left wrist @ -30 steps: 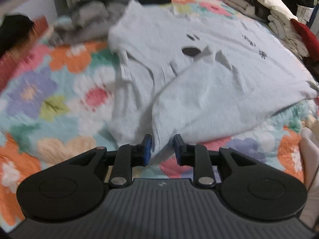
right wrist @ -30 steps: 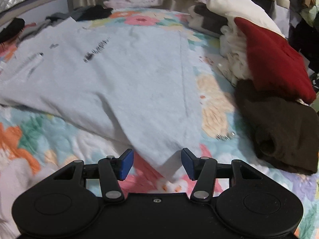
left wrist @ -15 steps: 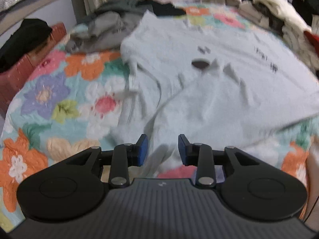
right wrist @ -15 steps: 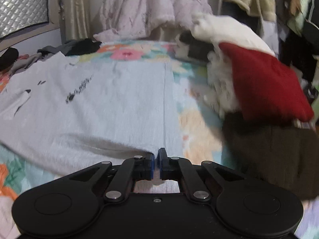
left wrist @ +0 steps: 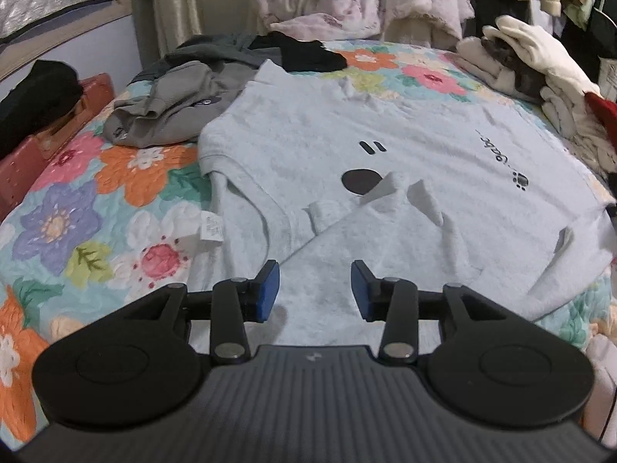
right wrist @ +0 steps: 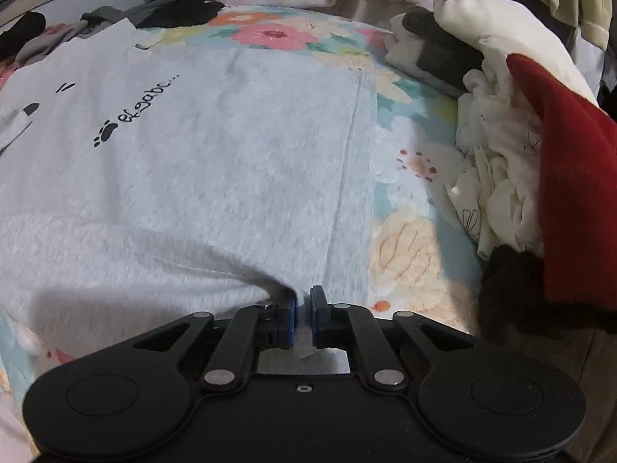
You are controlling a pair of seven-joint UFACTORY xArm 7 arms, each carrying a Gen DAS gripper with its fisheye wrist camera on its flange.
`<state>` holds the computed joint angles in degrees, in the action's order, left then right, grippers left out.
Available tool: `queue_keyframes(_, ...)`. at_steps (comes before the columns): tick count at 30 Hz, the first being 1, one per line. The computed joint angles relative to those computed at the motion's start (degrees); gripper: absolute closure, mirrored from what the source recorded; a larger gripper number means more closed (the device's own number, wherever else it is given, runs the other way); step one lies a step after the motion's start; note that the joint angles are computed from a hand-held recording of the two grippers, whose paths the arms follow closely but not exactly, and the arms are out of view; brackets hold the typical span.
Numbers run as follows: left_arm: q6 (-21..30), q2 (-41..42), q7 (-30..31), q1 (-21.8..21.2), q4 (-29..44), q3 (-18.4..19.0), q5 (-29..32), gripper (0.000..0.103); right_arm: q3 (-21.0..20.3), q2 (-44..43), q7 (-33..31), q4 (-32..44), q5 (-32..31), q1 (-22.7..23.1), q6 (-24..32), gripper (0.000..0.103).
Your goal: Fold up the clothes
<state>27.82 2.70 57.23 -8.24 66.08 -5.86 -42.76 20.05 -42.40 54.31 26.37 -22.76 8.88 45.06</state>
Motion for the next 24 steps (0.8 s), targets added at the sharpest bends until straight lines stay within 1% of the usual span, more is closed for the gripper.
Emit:
queue_keyframes(3, -0.3, 1.6, 0.3, -0.4, 1.5, -0.5, 1.1, 0.062, -0.2, -1.1, 0.3, -0.7, 0.0, 0.0, -0.5, 0.095)
queue_keyframes(7, 0.8, 4.8, 1.5, 0.0, 4.8, -1.7, 0.8, 0.052, -0.9, -1.3, -1.0, -0.8, 0.2, -0.1, -1.0, 0.095)
queue_keyframes(10, 2.8, 7.4, 1.7, 0.6, 7.6, -2.7, 0.0, 0.051, -0.8, -0.6, -1.7, -0.7, 0.2, -0.3, -1.4, 0.095)
queue_keyframes(12, 2.4, 8.6, 1.0, 0.8, 8.3, -3.8, 0.9, 0.051, -0.8, -0.5, -1.4, -0.9, 0.4, -0.5, -1.8, 0.095)
queue_keyframes(14, -3.3, 8.9, 0.1, -2.4, 7.0, -2.8, 7.3, 0.051, -0.8, -0.4, -1.0, -1.2, 0.7, -0.7, -2.4, 0.095)
queue_keyframes(15, -4.5, 9.1, 1.2, -1.8, 6.9, -4.2, 8.3, 0.051, -0.7, -0.3, -0.9, -1.3, 0.7, -0.8, -2.5, 0.095)
queue_keyframes(16, -5.2, 9.3, 3.5, -1.4, 6.9, -5.3, 7.8, 0.051, -0.5, 0.0, -0.8, -1.1, 0.6, -0.8, -2.4, 0.094)
queue_keyframes(17, -4.4, 9.8, 3.7, -1.1, 7.8, -5.8, 7.4, 0.051, -0.3, 0.2, -0.8, -1.0, 0.5, -0.8, -2.3, 0.093)
queue_keyframes(19, -1.3, 11.6, 1.7, -0.7, 10.3, -6.3, 6.4, 0.050, 0.1, 0.6, -0.7, -0.6, 0.2, -0.7, -1.8, 0.093)
queue_keyframes(21, 0.8, 13.5, -0.2, -0.5, 12.4, -6.6, 6.2, 0.044, 0.0, 0.8, -0.6, -0.4, 0.1, -0.7, -1.5, 0.092)
queue_keyframes(22, -0.5, 14.1, -0.9, -1.1, 12.4, -6.5, 7.5, 0.036, -0.1, 0.9, -0.6, -0.3, 0.1, -0.6, -1.5, 0.091)
queue_keyframes(23, -2.0, 14.7, -1.6, -1.8, 12.2, -6.3, 9.1, 0.034, -0.2, 1.0, -0.7, -0.2, 0.1, -0.5, -1.4, 0.091)
queue_keyframes(24, -3.5, 15.2, -2.5, -2.4, 12.0, -6.2, 10.8, 0.034, -0.3, 1.2, -0.8, -0.2, 0.1, -0.5, -1.4, 0.091)
